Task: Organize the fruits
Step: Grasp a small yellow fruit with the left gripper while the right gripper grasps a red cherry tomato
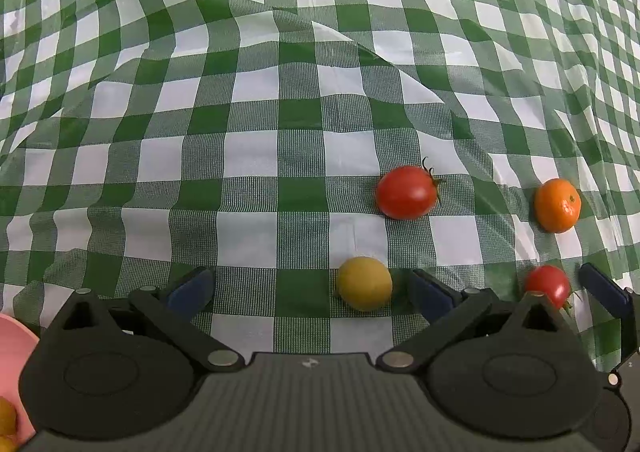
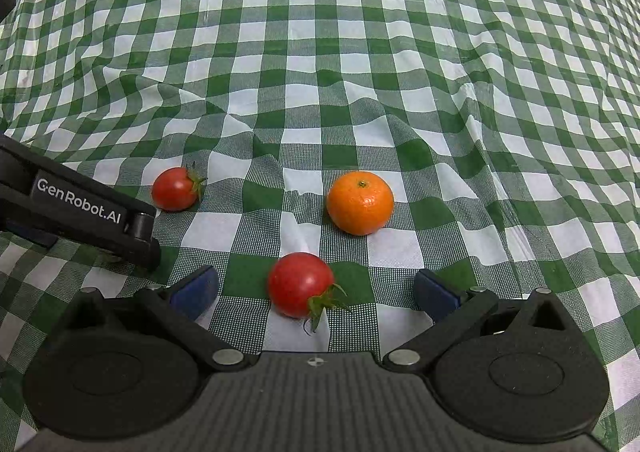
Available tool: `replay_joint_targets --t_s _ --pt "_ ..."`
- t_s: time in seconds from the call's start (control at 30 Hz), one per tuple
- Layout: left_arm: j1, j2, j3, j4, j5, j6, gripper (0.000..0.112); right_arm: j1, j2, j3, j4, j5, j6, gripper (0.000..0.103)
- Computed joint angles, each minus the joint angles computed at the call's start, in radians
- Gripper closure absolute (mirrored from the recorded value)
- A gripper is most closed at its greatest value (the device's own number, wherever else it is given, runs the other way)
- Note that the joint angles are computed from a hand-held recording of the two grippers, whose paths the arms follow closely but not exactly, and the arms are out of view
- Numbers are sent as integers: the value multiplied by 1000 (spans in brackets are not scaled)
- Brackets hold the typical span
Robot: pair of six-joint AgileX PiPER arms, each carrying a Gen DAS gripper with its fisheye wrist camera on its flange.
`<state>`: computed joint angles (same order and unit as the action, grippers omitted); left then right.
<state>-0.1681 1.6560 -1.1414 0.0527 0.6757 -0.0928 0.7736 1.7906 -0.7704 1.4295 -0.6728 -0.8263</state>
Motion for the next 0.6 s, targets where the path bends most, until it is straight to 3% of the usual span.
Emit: replay_joint_targets --t_s 0.37,0.4,0.43,0.47,0.5,0.6 --pt "-12 31 -34 19 14 -29 10 3 -8 8 2 -3 1 1" --pt "-13 27 -33 18 15 -32 18 4 -14 10 10 -2 -4 4" --pt "-10 10 -20 5 2 -20 28 14 -28 24 12 -19 10 24" --pt "-4 -15 -5 -33 -19 30 61 22 -40 35 0 -34 24 59" --pt "1 -26 -8 -72 -10 85 82 21 -57 44 -9 -25 18 69" --pt "2 -59 1 -103 -4 123 83 15 -68 49 10 -30 27 71"
